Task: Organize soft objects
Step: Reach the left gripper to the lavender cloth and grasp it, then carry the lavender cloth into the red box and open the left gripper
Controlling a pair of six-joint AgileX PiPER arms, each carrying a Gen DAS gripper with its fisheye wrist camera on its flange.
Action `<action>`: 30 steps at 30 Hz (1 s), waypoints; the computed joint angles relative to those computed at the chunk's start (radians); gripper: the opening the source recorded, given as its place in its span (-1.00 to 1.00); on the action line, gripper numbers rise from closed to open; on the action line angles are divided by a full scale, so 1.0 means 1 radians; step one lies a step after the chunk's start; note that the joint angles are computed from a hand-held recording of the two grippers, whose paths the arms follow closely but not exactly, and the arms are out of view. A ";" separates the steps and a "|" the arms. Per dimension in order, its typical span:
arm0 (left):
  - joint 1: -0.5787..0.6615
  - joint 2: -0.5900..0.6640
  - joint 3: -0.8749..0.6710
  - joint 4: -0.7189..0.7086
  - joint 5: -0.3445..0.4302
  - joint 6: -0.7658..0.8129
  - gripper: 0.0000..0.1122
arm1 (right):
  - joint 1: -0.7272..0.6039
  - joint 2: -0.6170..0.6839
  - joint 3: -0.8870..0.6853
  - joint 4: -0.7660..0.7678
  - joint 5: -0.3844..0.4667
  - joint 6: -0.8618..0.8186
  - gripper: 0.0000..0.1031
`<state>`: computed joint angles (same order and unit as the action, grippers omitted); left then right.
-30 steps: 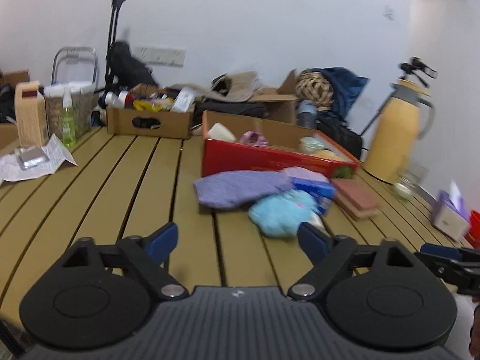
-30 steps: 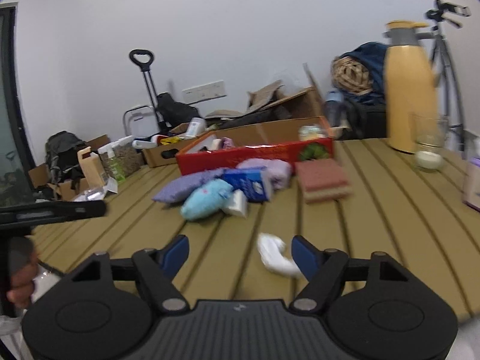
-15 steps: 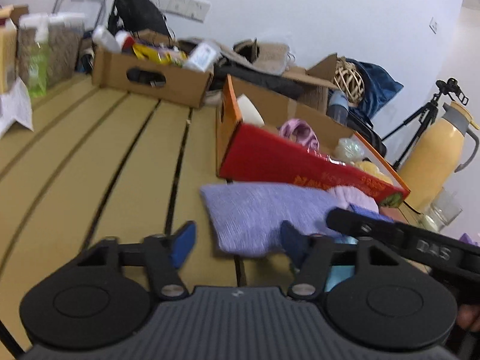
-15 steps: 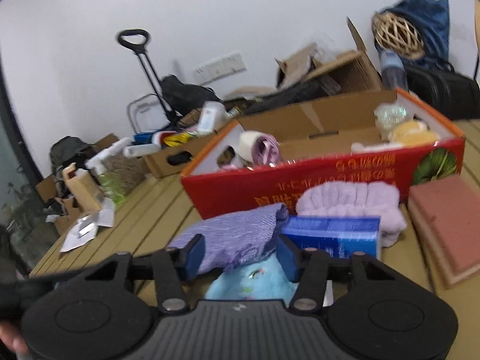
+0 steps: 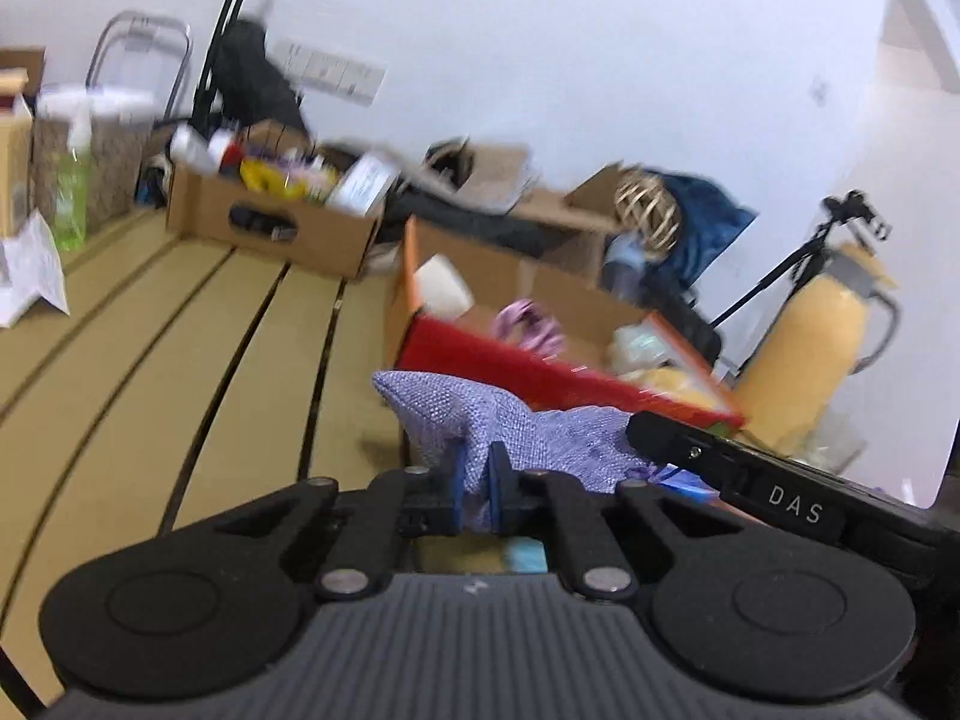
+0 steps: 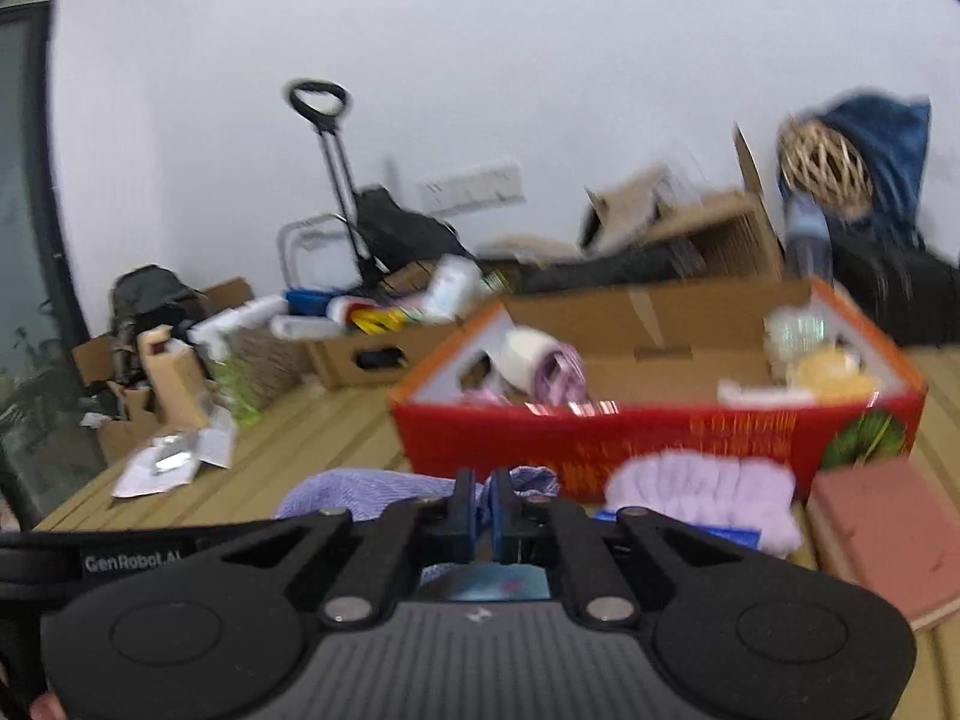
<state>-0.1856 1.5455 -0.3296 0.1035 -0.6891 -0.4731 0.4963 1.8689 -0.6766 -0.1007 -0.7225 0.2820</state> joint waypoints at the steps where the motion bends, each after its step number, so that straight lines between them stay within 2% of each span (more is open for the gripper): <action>1: -0.031 -0.063 0.042 -0.031 -0.001 0.011 -0.86 | 0.011 -0.047 0.051 0.024 -0.022 -0.008 -0.92; 4: -0.101 -0.242 0.132 -0.051 0.050 -0.001 -0.86 | 0.043 -0.188 0.197 0.056 -0.054 -0.028 -0.92; 6: -0.222 -0.334 0.174 -0.224 0.082 0.114 -0.86 | 0.059 -0.271 0.284 0.078 -0.067 -0.044 -0.92; 12: -0.549 -0.419 0.181 -0.753 0.084 0.477 -0.86 | 0.102 -0.452 0.448 0.176 -0.063 -0.086 -0.92; 14: -0.618 -0.434 0.176 -0.855 0.061 0.554 -0.86 | 0.110 -0.503 0.485 0.202 -0.060 -0.102 -0.92; 16: -0.628 -0.440 0.160 -0.864 0.056 0.585 -0.86 | 0.096 -0.552 0.502 0.195 -0.038 -0.106 -0.92; 18: -0.582 -0.424 0.125 -0.796 0.082 0.576 -0.86 | 0.050 -0.572 0.503 0.135 -0.032 -0.082 -0.92; 20: -0.492 -0.366 0.077 -0.651 0.075 0.510 -0.86 | -0.066 -0.575 0.474 -0.048 -0.018 0.021 -0.92; 23: -0.319 -0.279 -0.063 -0.351 0.182 0.336 -0.86 | -0.234 -0.513 0.343 -0.346 0.038 0.242 -0.92; 26: -0.183 -0.100 -0.323 -0.051 0.324 0.105 -0.86 | -0.335 -0.376 0.101 -0.625 0.101 0.463 -0.92; 27: -0.147 -0.020 -0.423 0.049 0.343 0.021 -0.86 | -0.354 -0.312 0.001 -0.719 0.121 0.537 -0.92; 28: -0.124 0.046 -0.522 0.149 0.401 -0.066 -0.86 | -0.366 -0.242 -0.099 -0.773 0.121 0.589 -0.92; 30: -0.083 0.208 -0.722 0.349 0.434 -0.265 -0.86 | -0.352 -0.106 -0.299 -0.773 0.171 0.634 -0.92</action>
<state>-0.2685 1.7536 -1.0521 0.4521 -0.2551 -0.7384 0.1448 1.7632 -0.9759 -0.8740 -0.5515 0.9159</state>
